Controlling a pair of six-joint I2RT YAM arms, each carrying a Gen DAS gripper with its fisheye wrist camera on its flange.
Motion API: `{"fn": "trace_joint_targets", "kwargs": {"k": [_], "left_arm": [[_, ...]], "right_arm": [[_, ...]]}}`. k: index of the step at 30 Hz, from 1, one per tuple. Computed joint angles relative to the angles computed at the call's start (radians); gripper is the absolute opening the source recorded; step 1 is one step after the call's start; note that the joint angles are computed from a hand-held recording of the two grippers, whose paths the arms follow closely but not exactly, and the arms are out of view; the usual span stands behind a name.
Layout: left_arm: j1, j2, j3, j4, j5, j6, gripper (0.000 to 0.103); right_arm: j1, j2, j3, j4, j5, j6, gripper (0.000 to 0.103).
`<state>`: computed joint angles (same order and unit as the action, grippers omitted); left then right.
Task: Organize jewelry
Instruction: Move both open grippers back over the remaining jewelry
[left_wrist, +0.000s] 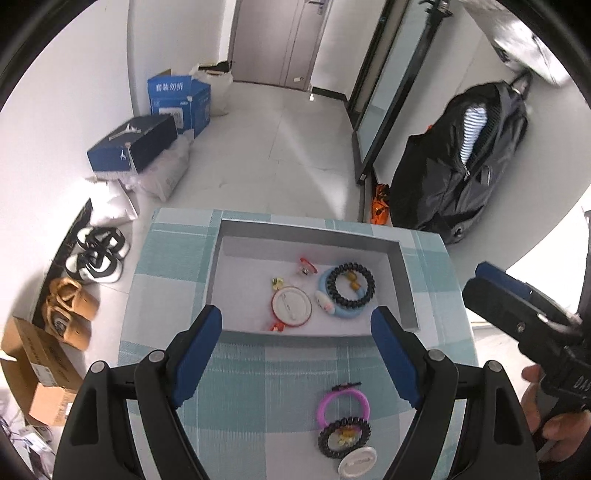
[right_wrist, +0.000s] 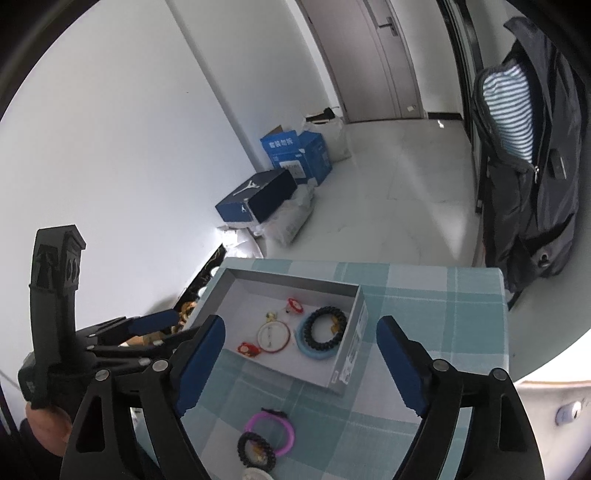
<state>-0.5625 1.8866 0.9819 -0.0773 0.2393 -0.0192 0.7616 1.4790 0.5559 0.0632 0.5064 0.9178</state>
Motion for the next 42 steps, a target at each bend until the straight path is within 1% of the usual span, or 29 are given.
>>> {"fn": "trace_joint_targets", "kwargs": {"k": [2,8,14,18,21,26,32,35,39,42], "left_arm": [[-0.012,-0.029,-0.036,0.021,-0.022,0.007,0.08],[-0.033,-0.079,-0.11,0.053,-0.06,0.014,0.08],[-0.046,-0.131,-0.205,0.086,-0.071,0.016,0.08],[-0.059,-0.151,-0.256,0.105,-0.074,0.005,0.08],[-0.074,-0.159,-0.29,0.122,-0.077,0.007,0.08],[-0.092,-0.16,-0.335,0.14,-0.073,0.0,0.08],[-0.132,-0.124,-0.354,0.137,-0.07,-0.006,0.08],[-0.169,-0.107,-0.369,0.151,-0.113,-0.008,0.08],[-0.193,-0.071,-0.372,0.154,-0.133,-0.022,0.08],[-0.231,-0.041,-0.364,0.15,-0.21,-0.053,0.08]], "right_arm": [[0.033,-0.009,-0.003,-0.013,0.036,0.013,0.089],[0.137,-0.012,0.003,-0.084,0.13,0.092,0.094],[0.235,-0.008,-0.005,-0.15,0.191,0.206,0.098],[0.289,0.013,-0.002,-0.195,0.214,0.281,0.099],[0.327,0.025,-0.006,-0.223,0.225,0.337,0.1],[0.391,0.048,-0.012,-0.289,0.24,0.468,0.102],[0.44,0.066,-0.017,-0.352,0.235,0.562,0.103],[0.446,0.075,-0.016,-0.371,0.231,0.582,0.103],[0.448,0.083,-0.012,-0.408,0.224,0.623,0.103],[0.452,0.091,-0.01,-0.452,0.211,0.674,0.103]]}}
